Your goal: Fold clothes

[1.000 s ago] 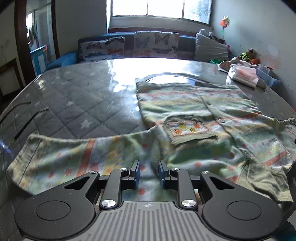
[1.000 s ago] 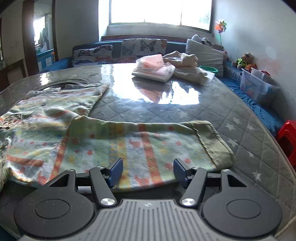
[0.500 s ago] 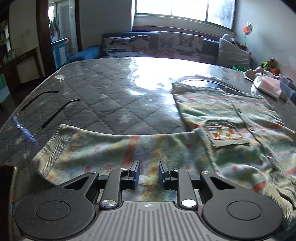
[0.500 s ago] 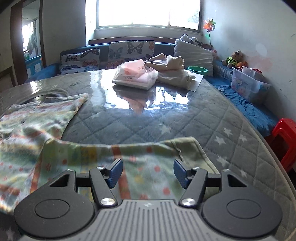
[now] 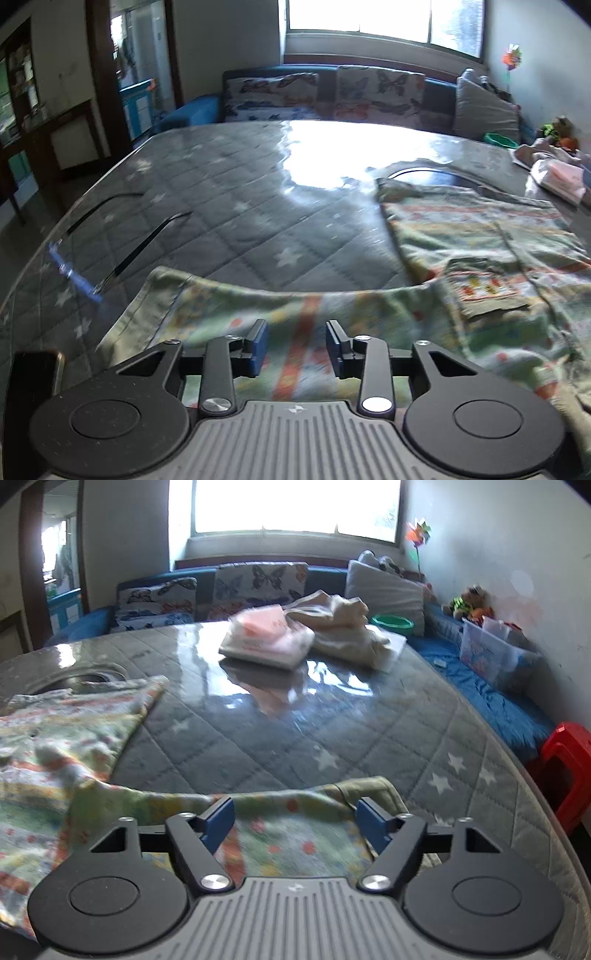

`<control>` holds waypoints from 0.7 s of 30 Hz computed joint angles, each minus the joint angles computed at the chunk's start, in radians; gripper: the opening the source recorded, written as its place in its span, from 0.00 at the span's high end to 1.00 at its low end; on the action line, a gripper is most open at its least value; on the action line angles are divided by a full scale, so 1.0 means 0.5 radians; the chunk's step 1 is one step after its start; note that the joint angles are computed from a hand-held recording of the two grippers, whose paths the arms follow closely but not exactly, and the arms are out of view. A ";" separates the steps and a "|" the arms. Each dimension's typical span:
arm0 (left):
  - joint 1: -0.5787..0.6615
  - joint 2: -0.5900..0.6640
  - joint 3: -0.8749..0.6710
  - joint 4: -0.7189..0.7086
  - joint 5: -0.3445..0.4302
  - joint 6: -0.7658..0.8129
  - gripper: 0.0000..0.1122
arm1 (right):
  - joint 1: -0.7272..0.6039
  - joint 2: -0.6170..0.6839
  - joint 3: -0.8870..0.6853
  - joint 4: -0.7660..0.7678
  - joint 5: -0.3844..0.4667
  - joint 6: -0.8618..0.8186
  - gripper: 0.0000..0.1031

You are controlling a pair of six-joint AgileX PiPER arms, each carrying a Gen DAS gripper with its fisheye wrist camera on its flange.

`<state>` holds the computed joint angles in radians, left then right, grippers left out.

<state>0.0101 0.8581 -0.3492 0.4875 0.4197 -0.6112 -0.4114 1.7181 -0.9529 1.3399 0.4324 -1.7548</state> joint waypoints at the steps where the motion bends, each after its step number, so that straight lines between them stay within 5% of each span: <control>1: -0.050 0.015 -0.021 0.008 0.008 -0.023 0.65 | 0.005 -0.014 0.002 -0.011 0.021 0.009 0.22; 17: -0.716 0.386 -0.319 0.499 0.115 -0.782 0.40 | 0.210 -0.232 0.149 -0.074 0.194 0.052 0.00; 21: -0.862 0.380 -0.324 0.666 0.146 -1.020 0.20 | 0.258 -0.296 0.222 -0.023 0.201 -0.015 0.00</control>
<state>-0.4210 1.0481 -0.5113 0.8205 0.4929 -1.1214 -0.2826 1.5703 -0.8421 1.3285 0.5329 -1.7621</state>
